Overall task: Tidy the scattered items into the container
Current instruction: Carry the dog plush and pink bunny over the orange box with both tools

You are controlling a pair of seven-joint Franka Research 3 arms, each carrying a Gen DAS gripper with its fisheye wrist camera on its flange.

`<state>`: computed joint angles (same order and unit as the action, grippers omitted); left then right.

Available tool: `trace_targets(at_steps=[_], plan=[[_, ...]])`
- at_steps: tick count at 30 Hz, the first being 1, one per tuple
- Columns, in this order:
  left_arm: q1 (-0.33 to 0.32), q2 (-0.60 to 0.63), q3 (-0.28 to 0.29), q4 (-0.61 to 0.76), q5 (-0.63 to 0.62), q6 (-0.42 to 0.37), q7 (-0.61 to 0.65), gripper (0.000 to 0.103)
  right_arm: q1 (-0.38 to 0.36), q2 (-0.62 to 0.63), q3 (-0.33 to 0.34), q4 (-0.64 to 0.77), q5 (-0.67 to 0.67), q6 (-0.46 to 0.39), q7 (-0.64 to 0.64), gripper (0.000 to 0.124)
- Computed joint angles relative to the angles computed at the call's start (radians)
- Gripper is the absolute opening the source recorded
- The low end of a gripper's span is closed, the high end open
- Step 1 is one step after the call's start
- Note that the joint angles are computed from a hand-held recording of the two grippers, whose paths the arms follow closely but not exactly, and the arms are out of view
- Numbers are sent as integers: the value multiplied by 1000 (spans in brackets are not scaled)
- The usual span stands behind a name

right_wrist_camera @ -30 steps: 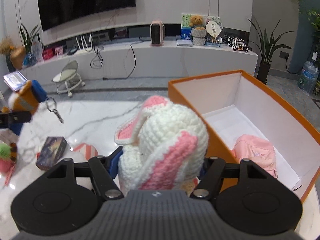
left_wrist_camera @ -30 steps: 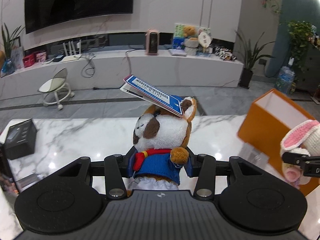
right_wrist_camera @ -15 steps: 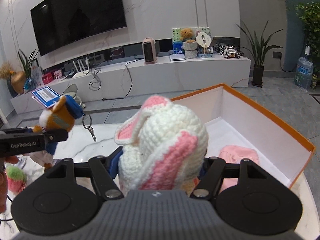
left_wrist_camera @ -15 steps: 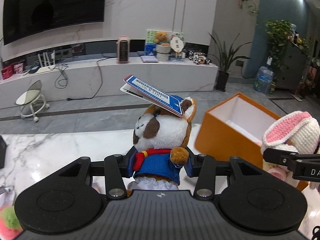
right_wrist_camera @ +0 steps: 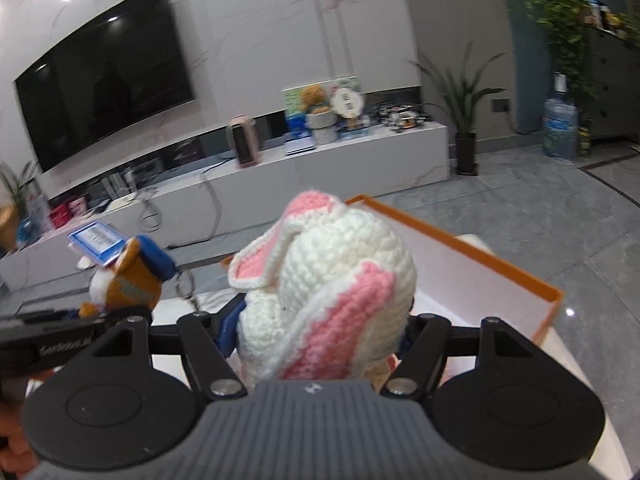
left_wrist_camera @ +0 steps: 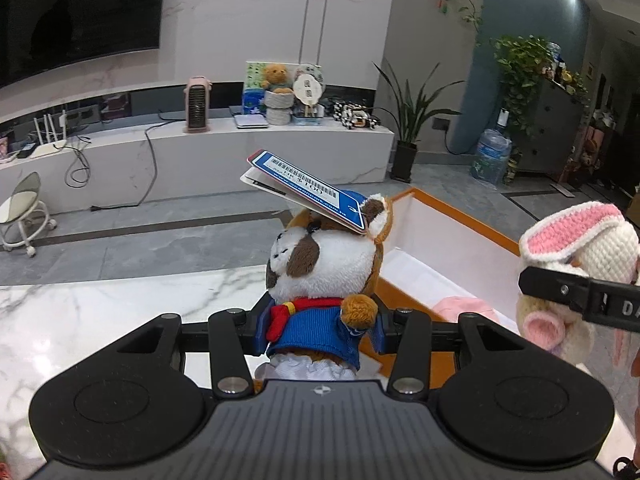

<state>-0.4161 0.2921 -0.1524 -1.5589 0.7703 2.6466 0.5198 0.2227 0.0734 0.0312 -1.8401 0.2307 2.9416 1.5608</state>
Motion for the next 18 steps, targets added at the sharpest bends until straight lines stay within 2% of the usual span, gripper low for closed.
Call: trace_targets(at_steps=[5,11,18], plan=[[-17,70,-13,86,-41,4,57,53,4,24,-37,20,-119,-3,148,71],[-41,141,-11,175,-107,35,125,53,-6,38,-50,31,-164,-12,214,71],[-72,270,-15,385,-207,46,269,53,-10,77,-68,75,-196,-25,281,71]])
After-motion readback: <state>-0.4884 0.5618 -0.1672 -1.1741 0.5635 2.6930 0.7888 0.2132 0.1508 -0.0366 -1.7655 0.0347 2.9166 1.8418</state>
